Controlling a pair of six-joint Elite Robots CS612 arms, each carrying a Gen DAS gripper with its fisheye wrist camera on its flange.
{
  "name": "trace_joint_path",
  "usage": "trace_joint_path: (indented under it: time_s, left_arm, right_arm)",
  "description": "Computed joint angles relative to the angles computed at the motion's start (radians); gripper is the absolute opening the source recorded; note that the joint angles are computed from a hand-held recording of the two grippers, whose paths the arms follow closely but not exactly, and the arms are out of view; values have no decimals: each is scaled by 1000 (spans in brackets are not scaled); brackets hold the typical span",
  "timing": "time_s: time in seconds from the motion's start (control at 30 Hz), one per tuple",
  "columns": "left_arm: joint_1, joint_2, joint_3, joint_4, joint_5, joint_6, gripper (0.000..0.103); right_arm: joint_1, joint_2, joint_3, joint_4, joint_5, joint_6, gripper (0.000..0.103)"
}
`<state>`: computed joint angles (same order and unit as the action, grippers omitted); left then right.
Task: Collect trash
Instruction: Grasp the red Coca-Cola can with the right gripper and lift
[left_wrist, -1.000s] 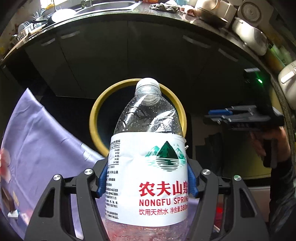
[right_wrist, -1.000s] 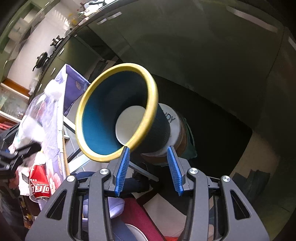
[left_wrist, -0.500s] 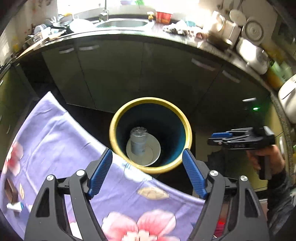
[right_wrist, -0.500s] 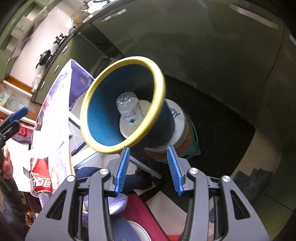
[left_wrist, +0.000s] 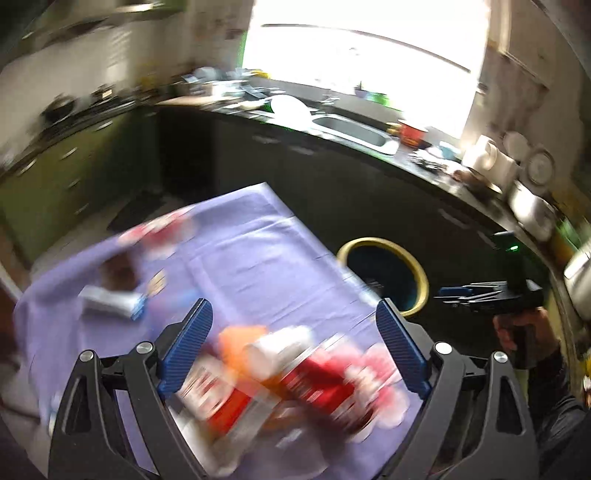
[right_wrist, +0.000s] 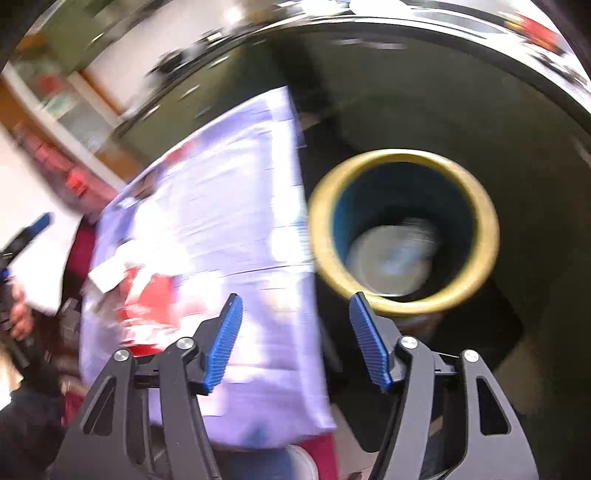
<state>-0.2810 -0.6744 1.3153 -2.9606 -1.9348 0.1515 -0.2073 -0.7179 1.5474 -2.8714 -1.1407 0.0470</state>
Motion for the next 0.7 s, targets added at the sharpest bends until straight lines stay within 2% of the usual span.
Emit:
trace_joint_path:
  time_s: [0.13,0.23,0.47,0.63,0.7]
  left_arm:
    - [44,-11,56,-24,26,-57,87]
    - [60,-13,89,-45,46,-69,87]
    - [93,-10,131,-91,65,-68,88]
    - [99,-7,140,-111,50,-57,88]
    - [102,-5,140,-107,40,-53,89]
  right_arm:
    - [60,14,-77,141,81,-79,79]
    - [109,29,-141,249,76,-115,88]
    - [194,62,-238,427,-80,-158,90]
    - [225,94,-299,510,-189,-166,90]
    - [234,111,-323,524,-232,-158,86]
